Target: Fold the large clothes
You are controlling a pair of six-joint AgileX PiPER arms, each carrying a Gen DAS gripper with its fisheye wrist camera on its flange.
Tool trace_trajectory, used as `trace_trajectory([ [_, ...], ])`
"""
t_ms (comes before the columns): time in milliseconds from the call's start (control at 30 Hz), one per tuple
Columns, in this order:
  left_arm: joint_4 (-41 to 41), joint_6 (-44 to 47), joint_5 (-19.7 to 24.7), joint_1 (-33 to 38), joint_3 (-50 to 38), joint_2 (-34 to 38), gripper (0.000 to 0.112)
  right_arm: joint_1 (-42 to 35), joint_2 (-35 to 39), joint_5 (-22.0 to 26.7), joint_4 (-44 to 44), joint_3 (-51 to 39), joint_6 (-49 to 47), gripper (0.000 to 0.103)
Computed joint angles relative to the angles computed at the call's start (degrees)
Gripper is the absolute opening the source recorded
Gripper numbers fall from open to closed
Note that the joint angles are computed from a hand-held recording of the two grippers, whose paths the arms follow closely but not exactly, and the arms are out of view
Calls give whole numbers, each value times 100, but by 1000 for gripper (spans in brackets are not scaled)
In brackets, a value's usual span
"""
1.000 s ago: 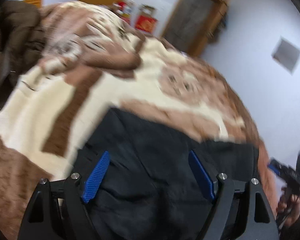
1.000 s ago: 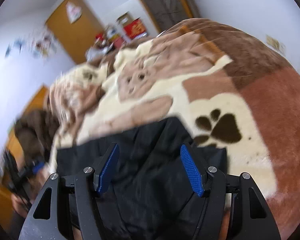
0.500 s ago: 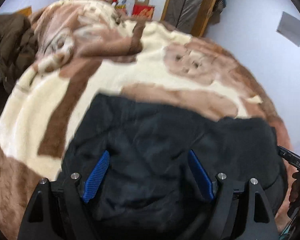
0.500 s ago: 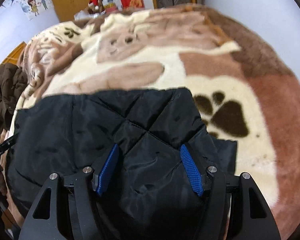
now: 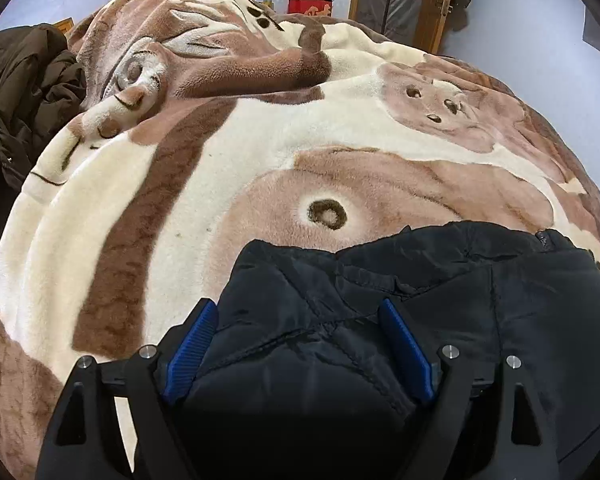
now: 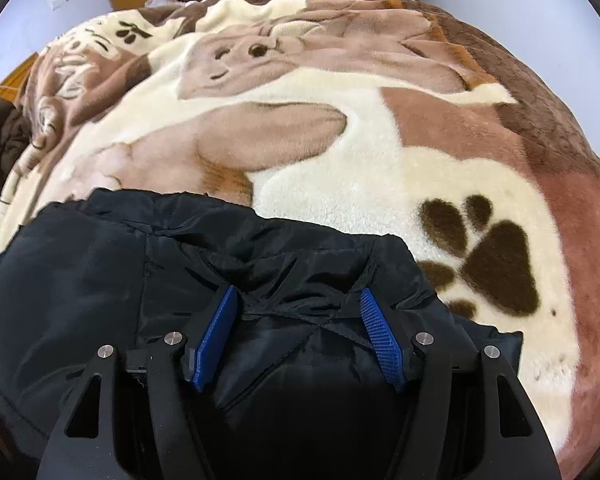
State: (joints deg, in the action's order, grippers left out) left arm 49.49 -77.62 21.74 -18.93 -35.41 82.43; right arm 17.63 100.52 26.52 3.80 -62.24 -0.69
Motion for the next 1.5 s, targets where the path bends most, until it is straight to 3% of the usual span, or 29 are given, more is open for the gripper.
trace_trajectory([
  [300,196,-189,-103,32,-55,238,86,3,151,-49,-146,-59,105,64],
  [467,-421,504,-35,123,-231,275,86,43,166,-28,-319,-75,268,64],
  [567,-1064,1231,429,62,-484,104,81,59,164,97,-399,-152,339,64],
  [767,-1405,1495,1547,-275,-922,-879,77,-38,-555,616,-423,-230,287,64],
  [900,-1140,1219,2032,-949,-1316,-1445,77,-336,-1382,729,692,-7,-601,64],
  [1033,-1501,1321,1704,-1679,-1629,-1030,77,-195,-1634,752,1254,333,-987,64],
  [1167,-2276,1932,1098,-1975,-1983,356,78,0,-1101,487,1193,465,-899,64],
  [1267,-1648,1211,882,-2030,-2004,1007,79,-32,-737,196,1128,442,-1005,64],
  [1400,-1818,1358,730,-1765,-2175,1366,79,-72,-296,-37,1408,318,-1282,65],
  [1500,-1376,964,781,-1822,-2244,1581,79,-18,-126,-232,1220,288,-1073,65],
])
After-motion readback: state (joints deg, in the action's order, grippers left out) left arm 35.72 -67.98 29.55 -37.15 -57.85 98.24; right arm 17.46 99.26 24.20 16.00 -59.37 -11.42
